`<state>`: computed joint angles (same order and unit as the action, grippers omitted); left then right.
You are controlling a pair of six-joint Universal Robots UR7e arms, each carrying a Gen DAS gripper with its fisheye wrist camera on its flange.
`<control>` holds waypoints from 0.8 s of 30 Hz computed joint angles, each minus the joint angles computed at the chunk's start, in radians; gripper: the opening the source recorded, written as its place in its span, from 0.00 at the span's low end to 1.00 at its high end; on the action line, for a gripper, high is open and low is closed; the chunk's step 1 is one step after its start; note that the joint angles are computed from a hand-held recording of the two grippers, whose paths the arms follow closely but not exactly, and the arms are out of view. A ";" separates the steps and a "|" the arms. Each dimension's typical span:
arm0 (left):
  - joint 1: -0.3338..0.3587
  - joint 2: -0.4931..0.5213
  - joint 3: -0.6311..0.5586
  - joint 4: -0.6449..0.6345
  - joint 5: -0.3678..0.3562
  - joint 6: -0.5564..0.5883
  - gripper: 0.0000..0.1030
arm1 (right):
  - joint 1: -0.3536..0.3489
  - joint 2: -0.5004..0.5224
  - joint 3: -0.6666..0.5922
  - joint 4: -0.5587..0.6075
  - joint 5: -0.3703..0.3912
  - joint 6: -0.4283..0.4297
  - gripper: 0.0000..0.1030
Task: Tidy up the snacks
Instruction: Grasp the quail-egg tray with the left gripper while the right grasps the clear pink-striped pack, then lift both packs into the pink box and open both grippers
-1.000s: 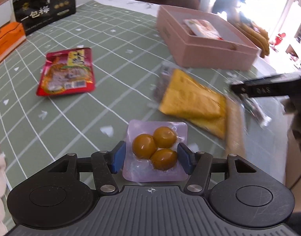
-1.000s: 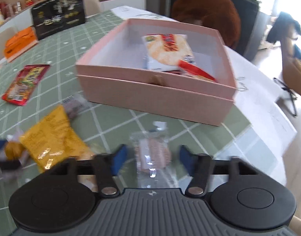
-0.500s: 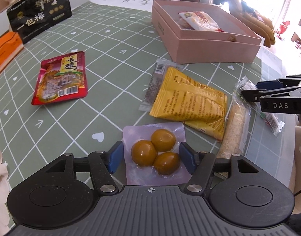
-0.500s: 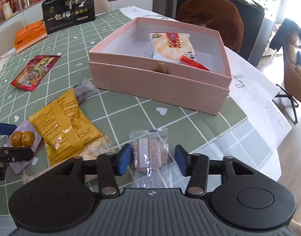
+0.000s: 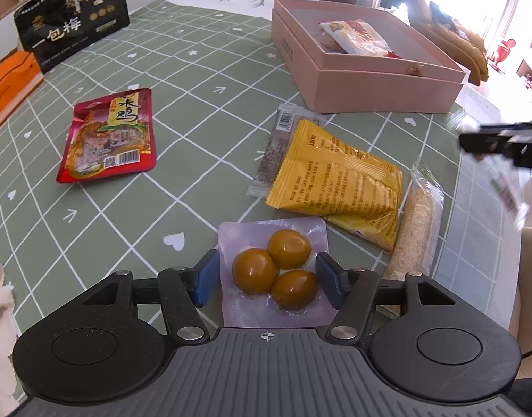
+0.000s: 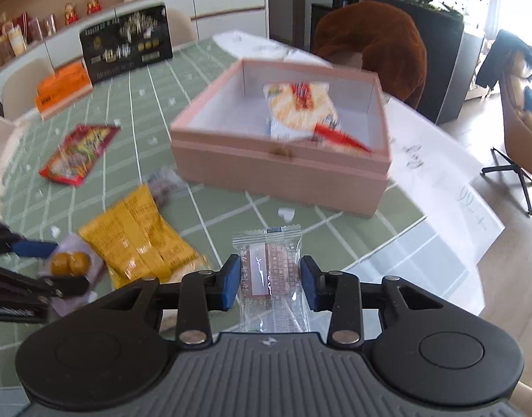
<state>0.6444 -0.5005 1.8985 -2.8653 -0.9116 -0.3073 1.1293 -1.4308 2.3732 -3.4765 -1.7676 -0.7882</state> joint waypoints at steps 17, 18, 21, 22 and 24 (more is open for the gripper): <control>-0.060 -0.078 0.057 -0.295 -0.090 0.092 0.58 | -0.018 -0.187 0.037 0.046 0.133 0.049 0.36; -0.054 -0.066 0.024 -0.319 -0.113 0.120 0.58 | -0.019 -0.189 0.038 0.044 0.129 0.049 0.36; -0.040 0.002 -0.124 -0.379 -0.166 0.226 0.59 | -0.021 -0.189 0.036 0.045 0.116 0.058 0.36; -0.033 0.034 -0.186 -0.403 -0.190 0.271 0.60 | -0.020 -0.189 0.033 0.044 0.111 0.063 0.36; -0.007 0.096 -0.334 -0.363 -0.255 0.311 0.61 | -0.013 -0.184 0.032 0.030 0.094 0.070 0.36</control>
